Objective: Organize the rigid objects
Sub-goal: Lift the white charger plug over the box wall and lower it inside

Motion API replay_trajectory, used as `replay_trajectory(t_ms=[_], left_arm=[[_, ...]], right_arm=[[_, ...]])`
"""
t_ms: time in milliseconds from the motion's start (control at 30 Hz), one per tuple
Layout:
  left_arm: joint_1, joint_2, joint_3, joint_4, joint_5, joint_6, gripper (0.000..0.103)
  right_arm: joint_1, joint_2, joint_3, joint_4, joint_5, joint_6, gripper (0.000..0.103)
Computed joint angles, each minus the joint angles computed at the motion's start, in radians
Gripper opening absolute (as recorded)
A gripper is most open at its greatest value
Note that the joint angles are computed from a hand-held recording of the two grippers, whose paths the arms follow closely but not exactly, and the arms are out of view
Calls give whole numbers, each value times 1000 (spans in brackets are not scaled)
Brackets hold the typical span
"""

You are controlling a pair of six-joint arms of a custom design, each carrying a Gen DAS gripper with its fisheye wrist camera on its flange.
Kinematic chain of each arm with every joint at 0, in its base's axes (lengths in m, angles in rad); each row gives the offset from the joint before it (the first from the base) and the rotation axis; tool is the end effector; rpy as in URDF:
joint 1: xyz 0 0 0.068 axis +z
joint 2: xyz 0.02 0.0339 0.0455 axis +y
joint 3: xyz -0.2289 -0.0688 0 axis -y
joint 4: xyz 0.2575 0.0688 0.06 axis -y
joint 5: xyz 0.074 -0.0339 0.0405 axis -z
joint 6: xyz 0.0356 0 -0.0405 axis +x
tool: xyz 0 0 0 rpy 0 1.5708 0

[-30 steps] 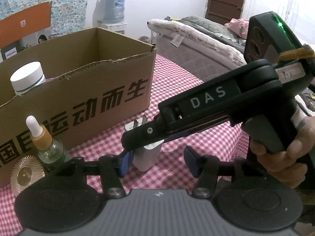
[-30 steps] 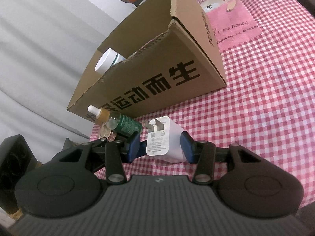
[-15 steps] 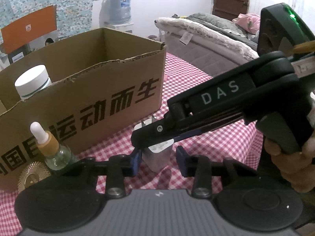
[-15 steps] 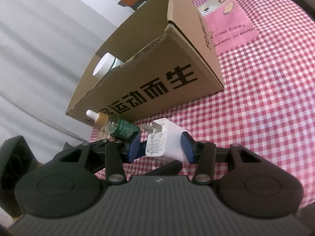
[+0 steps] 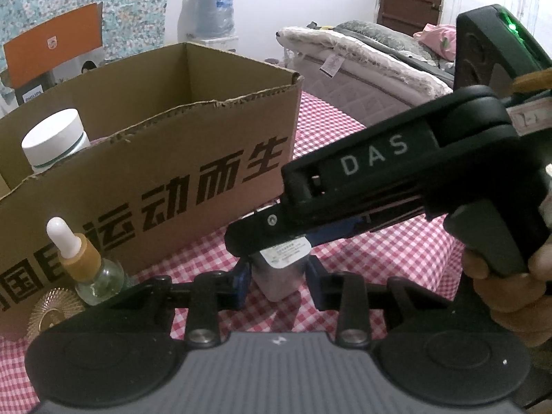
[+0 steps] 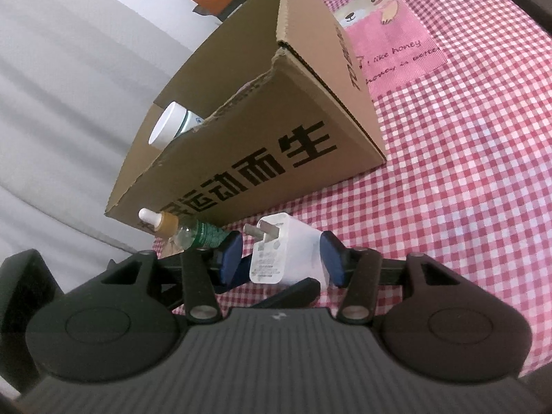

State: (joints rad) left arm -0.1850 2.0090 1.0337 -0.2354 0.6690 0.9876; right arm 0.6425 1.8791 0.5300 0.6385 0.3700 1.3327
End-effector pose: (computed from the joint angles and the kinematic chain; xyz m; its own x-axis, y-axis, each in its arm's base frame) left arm 0.3372 -0.0856 0.0459 -0.2068 0.7049 -0.6785 0.9656 0.2588 -0.0255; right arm 0.2366 0.1610 0.0237 -0.4528 0.7928 -0.4080 0.4275 0.5946 0.6810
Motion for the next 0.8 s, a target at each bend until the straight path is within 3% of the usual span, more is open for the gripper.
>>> replay_trajectory(t_ms=[400,633,800], left_arm=[[-21,-2,-34,70,-24,-34,37],[0,-54,-69,56,13,-37,38],[36,-181,-126,38,85,-29,38]], right_arm=[[5,46,-6,62,17,6,46],[55,-26,-16,-22,84,14,44],[117,-192,-21,-185,181,-23,44]])
